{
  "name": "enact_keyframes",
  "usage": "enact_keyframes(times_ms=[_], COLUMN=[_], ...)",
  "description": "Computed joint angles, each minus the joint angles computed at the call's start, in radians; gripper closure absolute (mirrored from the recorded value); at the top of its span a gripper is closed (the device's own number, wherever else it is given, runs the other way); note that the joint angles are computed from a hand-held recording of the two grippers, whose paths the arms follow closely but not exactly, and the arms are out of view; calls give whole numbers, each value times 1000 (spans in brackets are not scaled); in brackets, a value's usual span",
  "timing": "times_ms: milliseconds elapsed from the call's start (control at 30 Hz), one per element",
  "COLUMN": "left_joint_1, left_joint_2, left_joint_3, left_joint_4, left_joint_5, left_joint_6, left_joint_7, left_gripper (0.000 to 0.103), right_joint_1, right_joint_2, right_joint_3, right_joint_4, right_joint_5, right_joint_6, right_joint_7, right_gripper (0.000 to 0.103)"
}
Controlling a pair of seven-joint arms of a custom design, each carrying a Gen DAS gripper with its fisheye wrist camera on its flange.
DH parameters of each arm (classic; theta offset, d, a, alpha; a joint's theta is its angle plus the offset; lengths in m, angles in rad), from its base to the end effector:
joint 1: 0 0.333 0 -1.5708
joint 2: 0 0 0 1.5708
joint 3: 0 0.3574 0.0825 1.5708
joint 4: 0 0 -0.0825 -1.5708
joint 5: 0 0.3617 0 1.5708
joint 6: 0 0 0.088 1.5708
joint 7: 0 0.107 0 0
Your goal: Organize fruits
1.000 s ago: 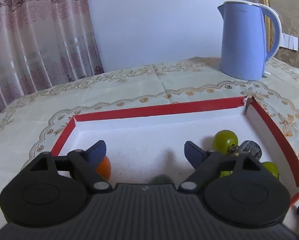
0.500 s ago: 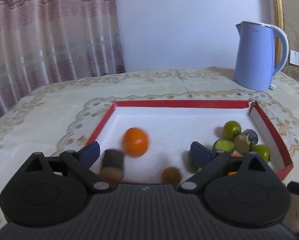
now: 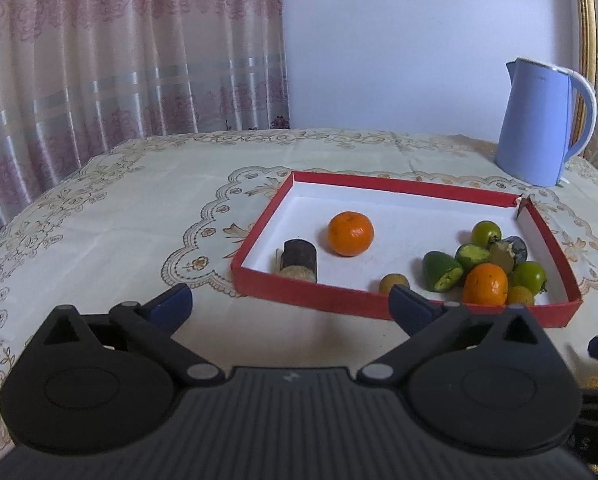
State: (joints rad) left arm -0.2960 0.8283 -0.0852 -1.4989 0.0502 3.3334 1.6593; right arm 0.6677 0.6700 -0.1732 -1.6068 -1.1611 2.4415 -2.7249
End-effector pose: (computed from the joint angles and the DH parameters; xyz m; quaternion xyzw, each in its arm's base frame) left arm 0.7265 -0.2732 0.3443 -0.4607 0.7442 -0.3959 0.2779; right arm 0.6235 0.3613 0.3052 -0.4367 0.7873 -0.3613 0.2426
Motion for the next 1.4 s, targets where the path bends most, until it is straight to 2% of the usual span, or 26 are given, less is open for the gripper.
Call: enact_keyframes(times_ms=[67,200,700,800,933,1200,1400], left_joint_1=[20,39,81,70,48,30,15], left_joint_2=[-13,-32,-81,-82,-88,-92,-91], left_joint_3=[-23,-44,-98,-83,-57,-40,-23], left_joint_4=[-20,-56,-134,-136,-149,-160,-161], left_joint_5=[8,17,42,40,33,21,7], left_joint_6=[-1,13,39,49,71,97,107], left_joint_7=[2,4,17,18,25,41,56], left_gripper=[0,0,0,0,0,0,0], right_joint_1=[17,29,54,67,72,67,77], right_joint_2=[7,25,50,65,69,67,81], right_joint_3=[2,10,4,2,0,1,-4], right_joint_4=[28,82,164,193,201,195,219], right_joint_5=[19,59,113,127,128,124,122], right_joint_6=[-65,-140,-257,-310,-333,-320,-352], right_joint_7=[-35,-97,-128,-141,-134,-121,-137], right_gripper=[2,2,2,2,2,1,1])
